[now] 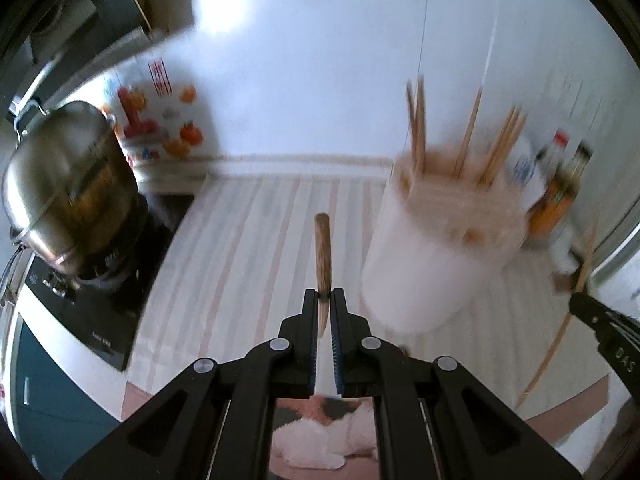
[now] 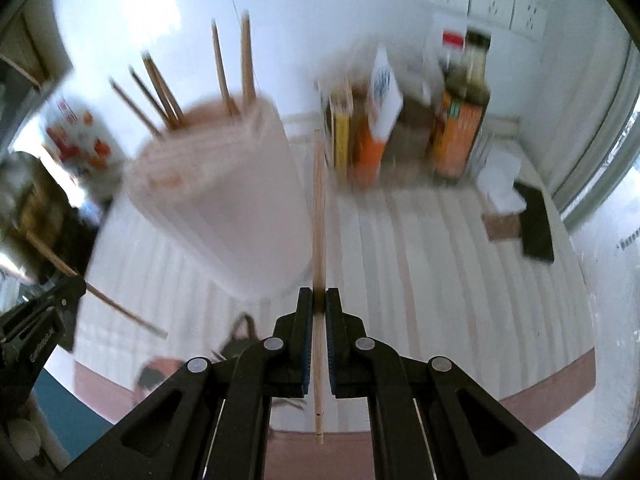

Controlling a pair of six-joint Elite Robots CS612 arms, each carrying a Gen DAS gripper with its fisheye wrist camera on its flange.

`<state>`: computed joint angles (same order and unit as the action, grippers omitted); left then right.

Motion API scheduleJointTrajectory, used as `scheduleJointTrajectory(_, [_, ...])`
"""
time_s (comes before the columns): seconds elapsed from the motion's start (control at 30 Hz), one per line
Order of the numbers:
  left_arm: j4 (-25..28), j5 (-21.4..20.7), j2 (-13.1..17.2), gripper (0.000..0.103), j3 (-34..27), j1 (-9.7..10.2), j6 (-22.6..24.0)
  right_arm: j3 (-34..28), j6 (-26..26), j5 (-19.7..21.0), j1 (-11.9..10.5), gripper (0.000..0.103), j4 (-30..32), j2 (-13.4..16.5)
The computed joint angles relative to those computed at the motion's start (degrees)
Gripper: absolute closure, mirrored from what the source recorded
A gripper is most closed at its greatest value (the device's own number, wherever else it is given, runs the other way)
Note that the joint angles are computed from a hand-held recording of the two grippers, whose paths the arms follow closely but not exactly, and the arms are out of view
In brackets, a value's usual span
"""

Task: Organize utensils
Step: 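Lift and carry the chopstick to the holder with the left tool while the right tool carries its own, then drop the chopstick into the holder with the left tool while the right tool releases its own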

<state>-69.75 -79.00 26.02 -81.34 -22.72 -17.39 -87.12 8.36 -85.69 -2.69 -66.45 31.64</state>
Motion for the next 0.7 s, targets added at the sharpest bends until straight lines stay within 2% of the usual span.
scheduleJointTrajectory(0.37, [-11.1, -7.8, -7.1, 0.100, 4.9, 1.72, -0.3, 4.1, 5.0, 5.5, -1.4, 0.097, -12.7, -6.1])
scheduleJointTrajectory(0.53, [-15.3, -11.8, -10.5, 0.099, 10.9, 2.29, -0.5, 9.6, 7.1, 6.2, -1.6, 0.097, -20.8, -9.1])
scheduleJointTrajectory(0.7, [-17.6, -12.0, -13.1, 0.099, 18.0, 1.97, 0.2, 16.1, 8.7, 5.3, -1.2, 0.097, -28.2, -11.6])
